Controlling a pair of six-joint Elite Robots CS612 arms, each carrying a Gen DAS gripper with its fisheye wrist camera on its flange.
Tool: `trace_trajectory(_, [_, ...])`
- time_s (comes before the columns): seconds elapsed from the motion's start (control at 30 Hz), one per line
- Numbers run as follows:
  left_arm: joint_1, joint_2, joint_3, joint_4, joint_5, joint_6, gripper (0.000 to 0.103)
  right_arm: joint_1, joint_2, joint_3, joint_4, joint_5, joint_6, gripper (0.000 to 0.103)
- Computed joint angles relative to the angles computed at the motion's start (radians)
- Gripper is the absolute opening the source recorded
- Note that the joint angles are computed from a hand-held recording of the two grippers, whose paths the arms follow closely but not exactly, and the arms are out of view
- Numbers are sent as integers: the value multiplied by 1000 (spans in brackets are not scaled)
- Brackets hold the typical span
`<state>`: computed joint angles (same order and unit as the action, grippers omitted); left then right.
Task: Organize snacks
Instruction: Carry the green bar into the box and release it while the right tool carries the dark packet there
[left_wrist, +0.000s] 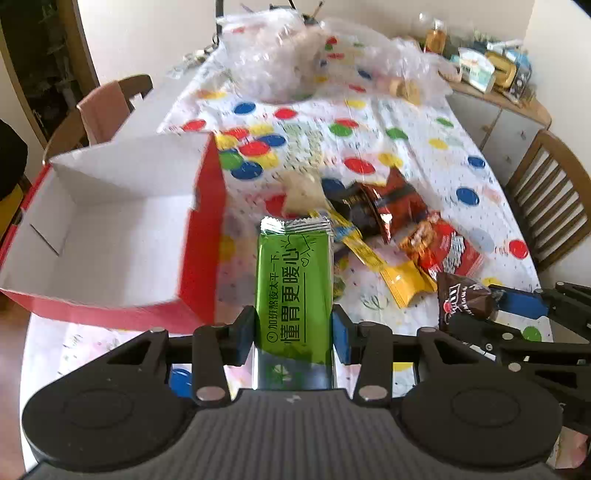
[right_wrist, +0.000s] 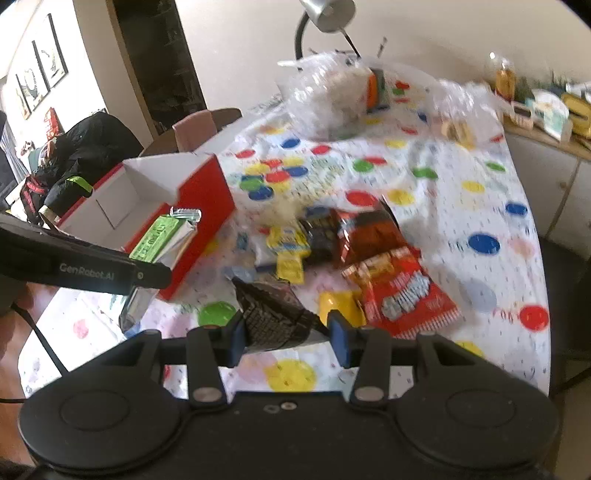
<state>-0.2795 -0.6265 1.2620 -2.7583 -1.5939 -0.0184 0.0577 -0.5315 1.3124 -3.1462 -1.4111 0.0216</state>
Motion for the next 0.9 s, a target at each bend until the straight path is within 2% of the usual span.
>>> trace_trajectory(0.3, [48,-12,-11,-22,-36,78,42,58,22,-88,28,-57,10,44])
trace_trajectory(0.47, [83,-2,-44,-15,-53,99,42,90,56,-174,65,-88,31,44])
trace_trajectory(0.67, [123,28,-107,5,-61,118,41,120,111,-300,144,-100,48,44])
trace_trajectory(0.73, [134,44,-135,9,-55,131,34,130,133,-349,174,-107,51,44])
trace_trajectory(0.9, [160,92,-218,55,-44,127,33,150,194,-481,267,-106,56,44])
